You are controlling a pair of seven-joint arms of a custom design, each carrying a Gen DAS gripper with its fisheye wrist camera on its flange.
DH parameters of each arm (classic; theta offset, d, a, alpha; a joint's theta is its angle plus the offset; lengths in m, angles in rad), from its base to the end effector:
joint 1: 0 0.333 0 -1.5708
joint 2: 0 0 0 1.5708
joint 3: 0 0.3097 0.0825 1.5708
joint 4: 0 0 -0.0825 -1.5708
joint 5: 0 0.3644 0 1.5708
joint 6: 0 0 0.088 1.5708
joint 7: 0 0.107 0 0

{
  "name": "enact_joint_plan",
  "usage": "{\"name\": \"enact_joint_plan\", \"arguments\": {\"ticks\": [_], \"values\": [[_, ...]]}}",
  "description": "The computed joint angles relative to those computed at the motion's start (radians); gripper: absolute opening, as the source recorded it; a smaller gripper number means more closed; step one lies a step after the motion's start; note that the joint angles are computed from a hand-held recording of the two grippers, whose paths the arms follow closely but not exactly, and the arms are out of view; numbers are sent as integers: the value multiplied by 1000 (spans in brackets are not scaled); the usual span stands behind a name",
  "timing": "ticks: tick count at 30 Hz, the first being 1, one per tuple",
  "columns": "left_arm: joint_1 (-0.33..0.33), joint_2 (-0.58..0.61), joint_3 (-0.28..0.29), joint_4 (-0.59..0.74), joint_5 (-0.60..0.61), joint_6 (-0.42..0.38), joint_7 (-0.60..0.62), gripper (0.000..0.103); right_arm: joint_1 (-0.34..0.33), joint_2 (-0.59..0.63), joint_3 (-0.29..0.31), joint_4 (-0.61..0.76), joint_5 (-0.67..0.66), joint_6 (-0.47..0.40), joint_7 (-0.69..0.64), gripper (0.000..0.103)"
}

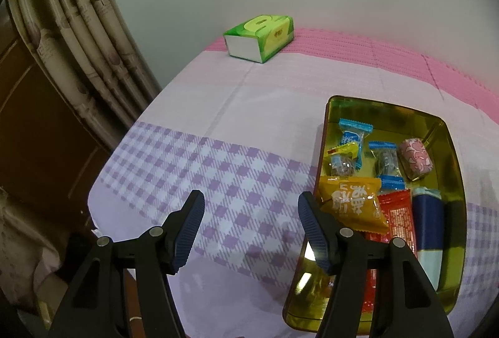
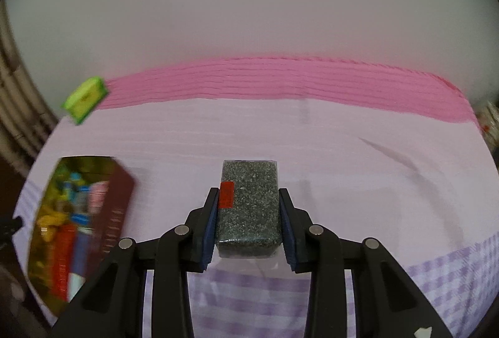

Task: Organize snacks
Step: 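Carry the grey-green block in the right tool into the tin and release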

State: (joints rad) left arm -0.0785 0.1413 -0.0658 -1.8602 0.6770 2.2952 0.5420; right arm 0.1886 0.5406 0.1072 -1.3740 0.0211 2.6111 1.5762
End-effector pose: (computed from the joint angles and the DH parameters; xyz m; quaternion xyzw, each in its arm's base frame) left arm 0.6039 -0.0722 0.4783 -0.8193 0.4842 -0.0821 0.2960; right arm 0.7104 0.1954 0.4869 -0.7390 0.5794 -0.1777 0.2943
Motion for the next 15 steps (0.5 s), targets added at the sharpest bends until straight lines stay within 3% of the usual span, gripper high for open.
{"name": "enact_joint_plan", "arguments": {"ticks": [7,15], "values": [[15,-9,6,-13,-44,15,-16,63,40,-18,69,5,49,4,-71,33],[20,-9,7,-6,-42,-46,-67,63,113,21,83,67,66,-37,-96,33]]}}
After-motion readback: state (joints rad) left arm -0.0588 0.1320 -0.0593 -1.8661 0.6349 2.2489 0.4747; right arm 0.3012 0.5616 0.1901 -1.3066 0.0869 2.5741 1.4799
